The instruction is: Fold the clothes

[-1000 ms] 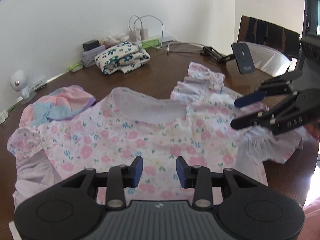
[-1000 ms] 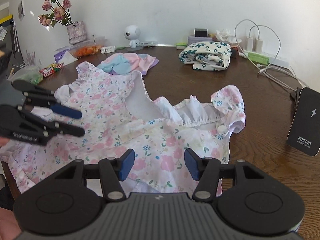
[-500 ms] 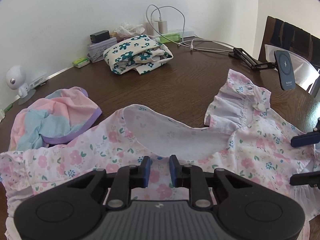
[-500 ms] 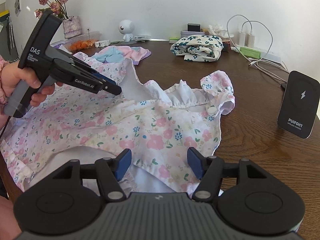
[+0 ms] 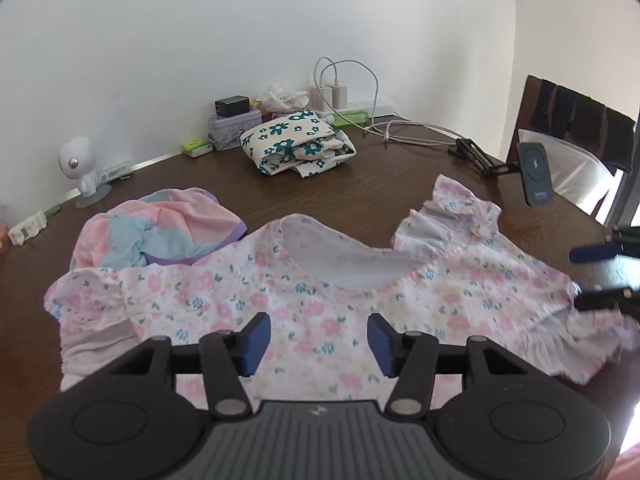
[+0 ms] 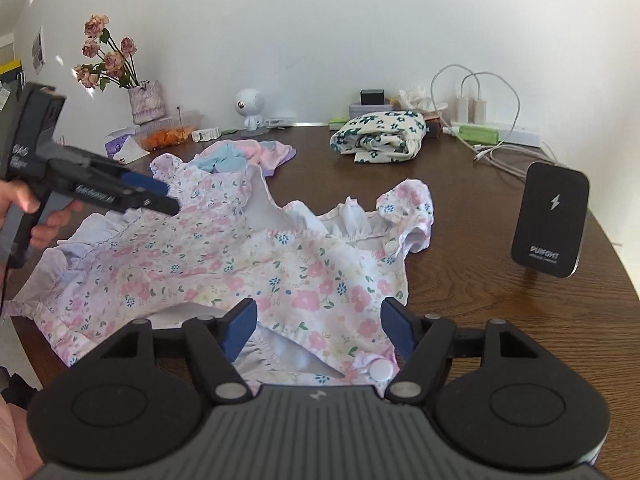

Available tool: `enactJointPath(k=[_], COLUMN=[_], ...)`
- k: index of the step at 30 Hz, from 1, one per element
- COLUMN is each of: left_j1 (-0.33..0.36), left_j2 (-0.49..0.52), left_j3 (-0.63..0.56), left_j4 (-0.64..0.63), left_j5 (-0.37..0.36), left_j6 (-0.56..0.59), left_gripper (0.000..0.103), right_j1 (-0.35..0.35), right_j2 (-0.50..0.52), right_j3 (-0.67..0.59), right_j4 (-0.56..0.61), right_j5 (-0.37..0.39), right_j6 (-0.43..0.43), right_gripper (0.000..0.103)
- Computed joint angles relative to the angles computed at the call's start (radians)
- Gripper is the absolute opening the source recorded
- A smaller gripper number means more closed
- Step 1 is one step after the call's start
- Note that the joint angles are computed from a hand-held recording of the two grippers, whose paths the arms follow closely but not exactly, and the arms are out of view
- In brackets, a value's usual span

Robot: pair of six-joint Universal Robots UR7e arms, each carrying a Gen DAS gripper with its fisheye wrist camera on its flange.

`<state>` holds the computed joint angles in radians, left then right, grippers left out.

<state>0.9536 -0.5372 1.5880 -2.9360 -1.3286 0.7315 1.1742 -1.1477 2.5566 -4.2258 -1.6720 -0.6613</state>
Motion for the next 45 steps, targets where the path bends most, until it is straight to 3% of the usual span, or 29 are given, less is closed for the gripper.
enactJointPath(k=[3, 4, 5, 11, 13, 15, 21, 26, 36, 40, 42, 45], left_j1=[0.008, 0.011, 0.014, 0.042, 0.049, 0.053, 0.069, 0.083, 0.115, 0.111, 0.11, 0.114], left_j2=[-0.075, -0.09, -0.099, -0.095, -0.098, -0.103, -0.122, -0.137, -0.18, -0.184, -0.189, -0.206], left_j3=[0.126, 0.158, 0.18, 0.221, 0.218, 0.224, 0.242, 0.249, 0.275, 0.278, 0.273, 0.282], left_j4=[-0.044, -0.059, -0.069, -0.121, -0.114, -0.115, -0.112, -0.105, -0.109, -0.109, -0.098, -0.16], left_j5=[0.023, 0.031, 0.039, 0.06, 0.05, 0.035, -0.01, -0.026, -0.053, -0.058, -0.07, -0.09], left_j6=[0.042, 0.05, 0.053, 0.014, -0.003, -0.013, -0.012, -0.005, -0.028, -0.064, -0.09, -0.119], left_gripper=[0.044, 0.034, 0.031, 0.027, 0.027, 0.025, 0.025, 0.026, 0.026, 0.029, 0.034, 0.043], right_j1=[0.023, 0.034, 0.053, 0.175, 0.218, 0.254, 0.285, 0.284, 0.172, 0.129, 0.119, 0.106], right_j2=[0.011, 0.019, 0.032, 0.137, 0.184, 0.226, 0.302, 0.318, 0.189, 0.141, 0.115, 0.075], right_j3=[0.004, -0.002, -0.017, -0.155, -0.228, -0.301, -0.449, -0.447, -0.284, -0.235, -0.208, -0.147], right_j4=[-0.018, -0.011, 0.009, 0.171, 0.242, 0.309, 0.452, 0.407, 0.214, 0.2, 0.204, 0.135], right_j5=[-0.026, -0.03, -0.027, -0.029, -0.064, -0.106, -0.149, -0.2, -0.249, -0.207, -0.156, -0.064], right_j6=[-0.005, -0.007, -0.012, -0.074, -0.096, -0.109, -0.082, -0.096, -0.027, 0.023, 0.057, 0.084], right_gripper=[0.07, 0.07, 0.07, 0.069, 0.061, 0.041, 0.02, 0.019, 0.02, 0.022, 0.034, 0.041])
